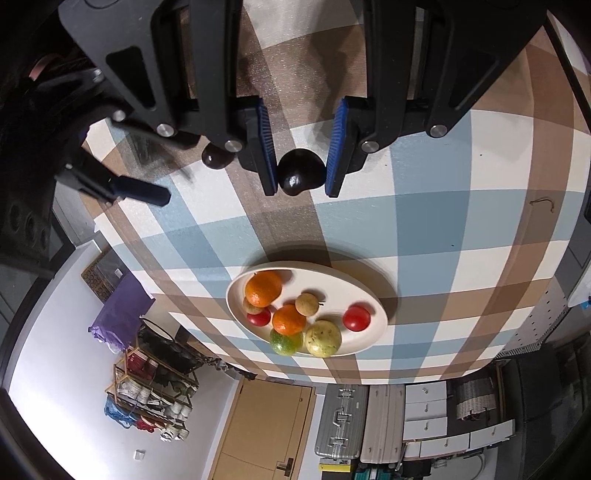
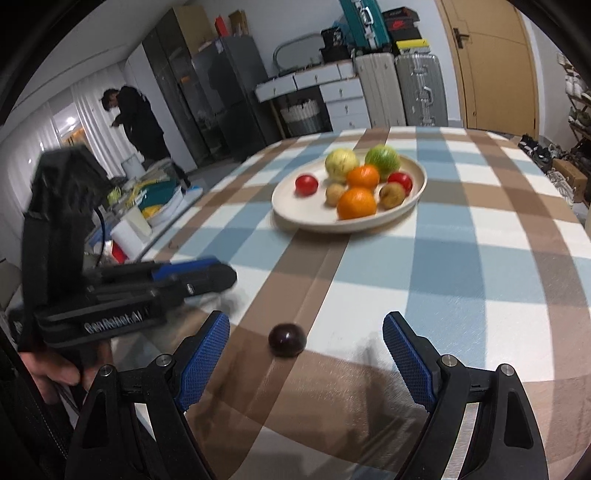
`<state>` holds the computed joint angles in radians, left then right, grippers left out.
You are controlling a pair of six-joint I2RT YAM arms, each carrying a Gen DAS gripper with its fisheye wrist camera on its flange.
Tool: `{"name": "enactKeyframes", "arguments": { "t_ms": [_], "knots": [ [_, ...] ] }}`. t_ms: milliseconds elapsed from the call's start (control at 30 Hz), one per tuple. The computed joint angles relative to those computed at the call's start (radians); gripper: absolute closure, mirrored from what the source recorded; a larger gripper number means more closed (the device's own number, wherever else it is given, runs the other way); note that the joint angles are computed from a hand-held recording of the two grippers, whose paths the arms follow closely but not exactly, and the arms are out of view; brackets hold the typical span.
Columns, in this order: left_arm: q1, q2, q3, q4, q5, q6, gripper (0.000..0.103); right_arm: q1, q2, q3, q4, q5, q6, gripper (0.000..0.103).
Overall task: Organize fruits
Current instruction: 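Grasp a dark plum with the left gripper while the right gripper grasps the other plum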
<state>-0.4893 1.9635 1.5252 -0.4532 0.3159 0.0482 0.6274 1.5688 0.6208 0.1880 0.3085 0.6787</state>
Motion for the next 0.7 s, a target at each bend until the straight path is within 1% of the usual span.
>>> {"name": "enactKeyframes", "arguments": {
  "t_ms": [200, 333, 467, 500, 533, 567, 633, 667, 700],
  "knots": [
    [0.015, -0.014, -0.011, 0.006, 0.002, -0.001, 0.08, 0.009, 0.055, 0.038, -0.013, -0.017, -0.002, 0.016],
    [0.019, -0.015, -0.012, 0.006, 0.003, -0.002, 0.08, 0.007, 0.078, 0.054, -0.019, -0.029, -0.001, 0.02],
    [0.022, -0.015, -0.014, 0.011, 0.002, -0.004, 0.08, 0.004, 0.099, 0.073, -0.031, -0.041, -0.001, 0.03],
    [0.023, -0.015, -0.014, 0.01, 0.001, -0.004, 0.08, 0.004, 0.106, 0.078, -0.033, -0.043, -0.001, 0.032],
    [0.024, -0.014, -0.012, 0.01, -0.002, -0.006, 0.08, 0.004, 0.108, 0.079, -0.032, -0.046, -0.002, 0.039],
    [0.026, -0.014, -0.011, 0.011, -0.006, -0.005, 0.08, 0.005, 0.112, 0.079, -0.025, -0.05, -0.006, 0.051],
    [0.027, -0.009, -0.003, 0.008, -0.007, -0.005, 0.08, 0.008, 0.122, 0.088, -0.037, -0.041, -0.003, 0.057],
    [0.028, -0.007, 0.001, 0.007, -0.006, -0.006, 0.08, 0.008, 0.128, 0.094, -0.041, -0.041, -0.005, 0.065],
    [0.029, -0.004, 0.007, 0.006, -0.004, -0.006, 0.08, 0.008, 0.134, 0.096, -0.037, -0.042, -0.013, 0.071]
  ]
}}
